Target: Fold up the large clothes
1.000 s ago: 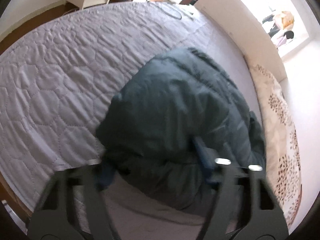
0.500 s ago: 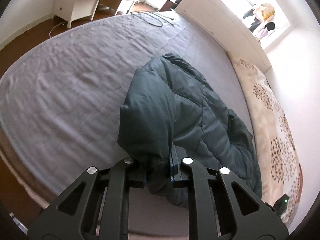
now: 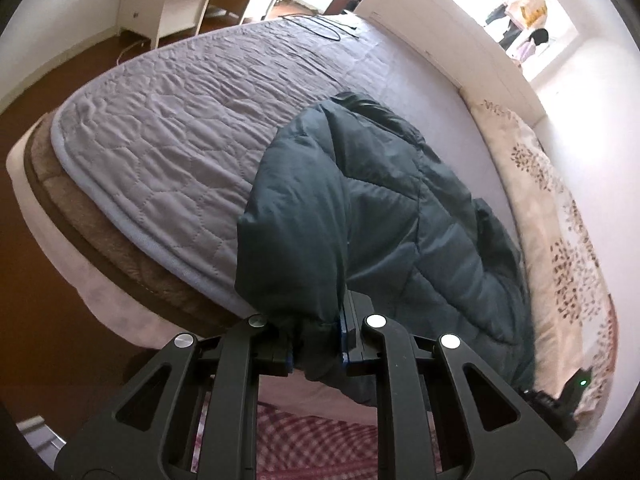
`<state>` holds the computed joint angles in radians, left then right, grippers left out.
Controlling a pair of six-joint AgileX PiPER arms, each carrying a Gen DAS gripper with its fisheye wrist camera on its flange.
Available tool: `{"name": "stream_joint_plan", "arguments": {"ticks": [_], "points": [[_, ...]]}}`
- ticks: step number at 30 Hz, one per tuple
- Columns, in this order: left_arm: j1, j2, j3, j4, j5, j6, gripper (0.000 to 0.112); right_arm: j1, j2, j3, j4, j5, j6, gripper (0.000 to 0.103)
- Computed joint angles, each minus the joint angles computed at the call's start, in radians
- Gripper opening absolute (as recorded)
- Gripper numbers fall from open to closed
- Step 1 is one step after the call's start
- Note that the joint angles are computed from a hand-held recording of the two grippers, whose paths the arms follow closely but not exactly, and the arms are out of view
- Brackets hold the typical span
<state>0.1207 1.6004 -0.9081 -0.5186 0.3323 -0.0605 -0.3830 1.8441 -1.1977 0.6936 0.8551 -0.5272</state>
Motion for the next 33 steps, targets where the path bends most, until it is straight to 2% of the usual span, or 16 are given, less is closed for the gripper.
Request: {"name": "stream_joint_plan", "arguments": {"ticks": [4, 14, 16, 18, 20, 22, 25, 28, 30, 33], "points": [[0.015, -0.011, 0.011, -0.050, 0.004, 0.054, 0.016, -0.012, 0.009, -0.023, 0.013, 0.014, -0.027, 0.022], [0.030, -0.050, 0.094, -0.159, -0.008, 0.171, 0.016, 0.005, 0.005, -0.011, -0.027, -0.011, -0.001, 0.022], [0.024, -0.050, 0.095, -0.132, -0.015, 0.147, 0.017, 0.023, 0.003, -0.017, -0.061, -0.026, 0.019, 0.026], [0.004, -0.045, 0.085, -0.033, -0.024, 0.050, 0.017, 0.054, -0.002, -0.026, -0.140, -0.048, 0.081, 0.035], [-0.015, -0.047, 0.080, 0.056, -0.031, -0.031, 0.017, 0.073, -0.013, -0.031, -0.212, -0.059, 0.141, 0.049], [-0.029, -0.050, 0.079, 0.115, -0.037, -0.078, 0.017, 0.083, -0.035, -0.038, -0.277, -0.057, 0.167, 0.053], [-0.032, -0.053, 0.081, 0.125, -0.041, -0.074, 0.018, 0.082, -0.087, -0.027, -0.342, -0.066, 0.179, 0.054], [-0.038, -0.057, 0.088, 0.152, -0.053, -0.076, 0.019, 0.124, -0.163, 0.014, -0.490, -0.156, 0.266, 0.054], [-0.045, -0.063, 0.096, 0.182, -0.066, -0.086, 0.019, 0.149, -0.165, -0.008, -0.547, -0.150, 0.306, 0.054], [-0.049, -0.067, 0.103, 0.196, -0.077, -0.088, 0.020, 0.165, -0.151, -0.062, -0.442, -0.125, 0.224, 0.054]]}}
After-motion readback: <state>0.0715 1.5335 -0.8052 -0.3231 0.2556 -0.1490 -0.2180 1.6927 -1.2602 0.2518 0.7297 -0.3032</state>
